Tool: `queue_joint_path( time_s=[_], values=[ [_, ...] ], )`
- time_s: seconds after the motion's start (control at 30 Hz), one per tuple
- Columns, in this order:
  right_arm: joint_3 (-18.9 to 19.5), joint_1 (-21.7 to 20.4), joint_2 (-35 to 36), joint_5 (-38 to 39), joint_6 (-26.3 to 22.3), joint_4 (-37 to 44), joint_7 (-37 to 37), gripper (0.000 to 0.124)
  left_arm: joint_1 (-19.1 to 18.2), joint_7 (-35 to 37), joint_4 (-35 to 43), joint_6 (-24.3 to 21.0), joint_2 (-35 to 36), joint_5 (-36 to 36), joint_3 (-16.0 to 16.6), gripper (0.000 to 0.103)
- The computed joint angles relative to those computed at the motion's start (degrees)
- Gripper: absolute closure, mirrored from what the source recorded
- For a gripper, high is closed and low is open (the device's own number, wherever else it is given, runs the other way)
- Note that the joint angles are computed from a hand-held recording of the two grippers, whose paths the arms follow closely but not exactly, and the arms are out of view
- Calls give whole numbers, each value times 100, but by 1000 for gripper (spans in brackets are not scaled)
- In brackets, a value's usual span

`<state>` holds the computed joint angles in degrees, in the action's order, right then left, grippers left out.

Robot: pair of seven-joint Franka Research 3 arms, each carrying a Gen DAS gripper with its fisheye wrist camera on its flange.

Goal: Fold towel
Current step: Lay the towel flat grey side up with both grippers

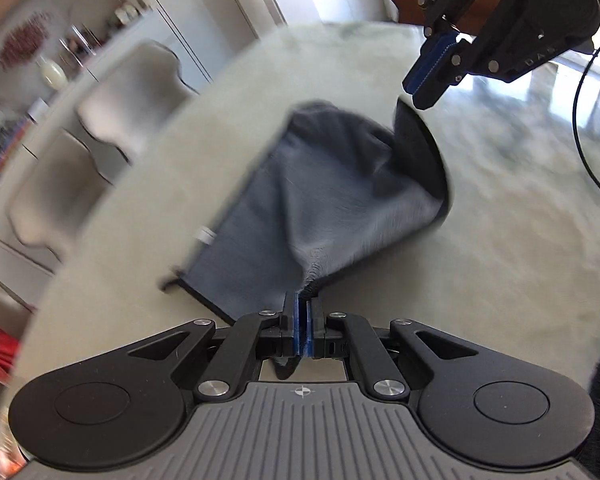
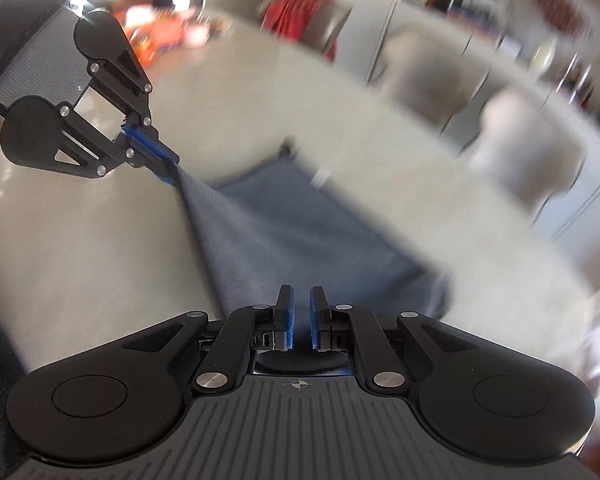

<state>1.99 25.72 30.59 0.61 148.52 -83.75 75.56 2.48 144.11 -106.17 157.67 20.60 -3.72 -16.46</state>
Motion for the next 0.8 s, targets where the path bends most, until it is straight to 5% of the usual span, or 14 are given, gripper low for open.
queue_joint_path(
  time_s=[0.2, 0.37, 0.47, 0.57, 0.8],
  values=[
    [34, 16, -35, 209, -244, -350, 311, 114, -81, -283, -222, -134, -5, 335, 234, 97],
    [-402, 130, -97, 24, 35, -630, 1734, 110, -18, -375, 172, -706, 126, 393, 310, 95],
    [-577, 119, -68, -86, 160, -758, 2604, 107, -63, -626, 214, -535, 191, 539, 429, 94],
    [-690, 135, 22, -274, 183, -807, 3254, 85, 27, -931, 384, -425, 327, 364, 389, 94],
    [-817, 211, 164, -598, 303, -943, 4405, 83, 5, -1882, 1104, -406, 1028, 183, 344, 86]
  ],
)
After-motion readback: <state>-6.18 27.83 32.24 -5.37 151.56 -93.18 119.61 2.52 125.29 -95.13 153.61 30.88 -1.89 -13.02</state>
